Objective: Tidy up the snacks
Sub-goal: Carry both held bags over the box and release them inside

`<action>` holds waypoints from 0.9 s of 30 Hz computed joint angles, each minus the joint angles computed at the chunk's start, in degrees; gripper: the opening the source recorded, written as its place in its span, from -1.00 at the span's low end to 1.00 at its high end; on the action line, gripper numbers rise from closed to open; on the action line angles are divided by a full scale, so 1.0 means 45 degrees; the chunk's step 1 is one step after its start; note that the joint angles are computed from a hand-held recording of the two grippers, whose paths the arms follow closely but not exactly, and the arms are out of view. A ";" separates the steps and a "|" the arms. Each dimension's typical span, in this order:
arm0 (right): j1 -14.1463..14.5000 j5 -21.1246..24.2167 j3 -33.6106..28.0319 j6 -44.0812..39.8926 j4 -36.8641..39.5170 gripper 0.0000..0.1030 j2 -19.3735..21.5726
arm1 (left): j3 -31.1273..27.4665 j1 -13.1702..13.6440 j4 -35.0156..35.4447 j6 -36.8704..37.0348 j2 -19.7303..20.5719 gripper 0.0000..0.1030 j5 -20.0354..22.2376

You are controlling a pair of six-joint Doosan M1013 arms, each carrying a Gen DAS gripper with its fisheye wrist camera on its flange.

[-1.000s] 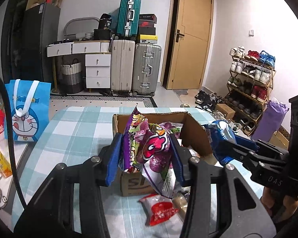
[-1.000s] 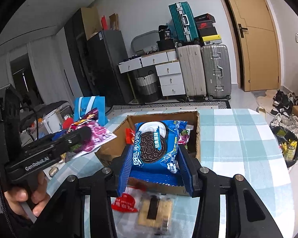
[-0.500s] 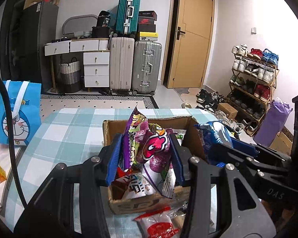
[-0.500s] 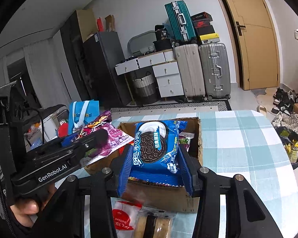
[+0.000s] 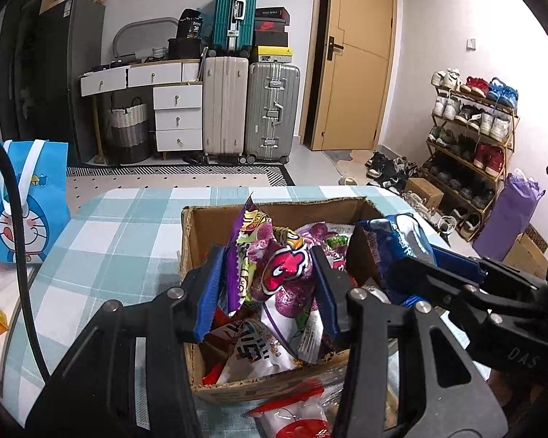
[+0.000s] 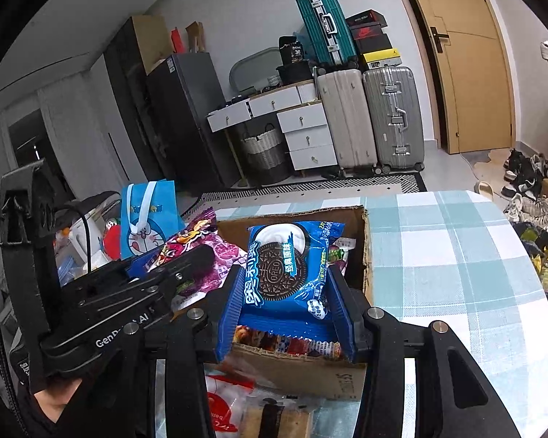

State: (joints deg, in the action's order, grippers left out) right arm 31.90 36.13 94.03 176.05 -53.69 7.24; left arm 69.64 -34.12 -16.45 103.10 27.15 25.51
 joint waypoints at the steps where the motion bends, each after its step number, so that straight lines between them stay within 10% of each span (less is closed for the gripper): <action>1: 0.0005 0.0020 -0.0006 -0.0085 0.0080 -0.12 0.0018 | 0.0012 -0.0015 0.0092 -0.0042 0.0012 -0.16 -0.0036; 27: -0.0027 0.1085 -0.0473 -0.1813 0.0939 -0.12 0.0608 | -0.0397 -0.0305 0.1553 -0.0489 0.0592 -0.14 0.0664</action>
State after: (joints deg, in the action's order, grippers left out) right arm 31.78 41.01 91.90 167.90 -49.47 9.97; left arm 67.86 -35.49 -9.46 100.90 29.81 28.50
